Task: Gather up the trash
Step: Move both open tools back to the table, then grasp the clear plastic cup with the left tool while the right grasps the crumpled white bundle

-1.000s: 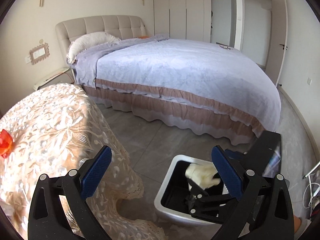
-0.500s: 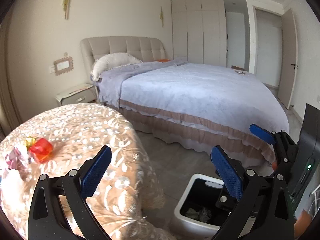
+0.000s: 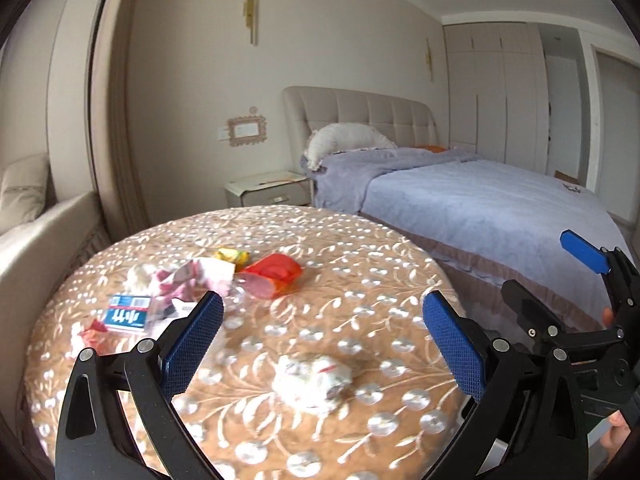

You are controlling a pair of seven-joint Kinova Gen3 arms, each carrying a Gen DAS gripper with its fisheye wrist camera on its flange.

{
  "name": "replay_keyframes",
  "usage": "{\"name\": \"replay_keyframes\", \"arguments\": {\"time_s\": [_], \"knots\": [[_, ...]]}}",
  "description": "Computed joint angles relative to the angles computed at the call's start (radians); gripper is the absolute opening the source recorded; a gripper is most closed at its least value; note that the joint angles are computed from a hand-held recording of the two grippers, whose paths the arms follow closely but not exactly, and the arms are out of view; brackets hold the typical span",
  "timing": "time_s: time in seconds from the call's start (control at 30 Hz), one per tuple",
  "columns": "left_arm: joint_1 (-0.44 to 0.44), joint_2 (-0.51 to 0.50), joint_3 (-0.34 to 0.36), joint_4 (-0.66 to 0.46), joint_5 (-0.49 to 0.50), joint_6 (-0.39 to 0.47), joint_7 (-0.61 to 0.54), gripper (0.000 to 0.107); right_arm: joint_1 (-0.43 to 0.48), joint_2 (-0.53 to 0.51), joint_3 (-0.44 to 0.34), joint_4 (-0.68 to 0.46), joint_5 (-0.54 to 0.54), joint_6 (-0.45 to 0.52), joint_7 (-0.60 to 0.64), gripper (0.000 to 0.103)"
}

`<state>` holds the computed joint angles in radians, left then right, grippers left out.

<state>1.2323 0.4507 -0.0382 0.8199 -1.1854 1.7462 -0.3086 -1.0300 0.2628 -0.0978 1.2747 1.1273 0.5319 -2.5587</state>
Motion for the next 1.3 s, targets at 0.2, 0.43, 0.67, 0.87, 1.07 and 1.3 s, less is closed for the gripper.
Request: {"name": "replay_keyframes", "arguments": {"time_s": [0.2,0.43,0.67,0.87,1.07,1.3], "knots": [[0.037,-0.104,0.034,0.178,-0.021,0.135,0.135,0.098,-0.026,0.064,-0.034,-0.115,-0.167,0.013,0.174,0.099],[0.011,-0.212,0.123,0.357,0.025,0.203,0.295,0.098,-0.109,0.145,-0.008,-0.24,-0.278,0.084,0.292,0.099],[-0.092,-0.32,0.2,0.533,0.159,0.132,0.427,0.098,-0.181,0.211,0.043,-0.344,-0.363,0.154,0.4,0.099],[-0.194,-0.388,0.253,0.622,0.243,0.021,0.443,0.098,-0.216,0.27,0.078,-0.442,-0.433,0.214,0.479,0.099],[-0.331,-0.427,0.284,0.648,0.376,-0.108,0.362,0.066,-0.234,0.308,0.104,-0.502,-0.486,0.253,0.53,0.099],[-0.402,-0.409,0.361,0.63,0.37,-0.086,0.294,0.028,-0.229,0.329,0.111,-0.55,-0.538,0.291,0.577,0.099]]}}
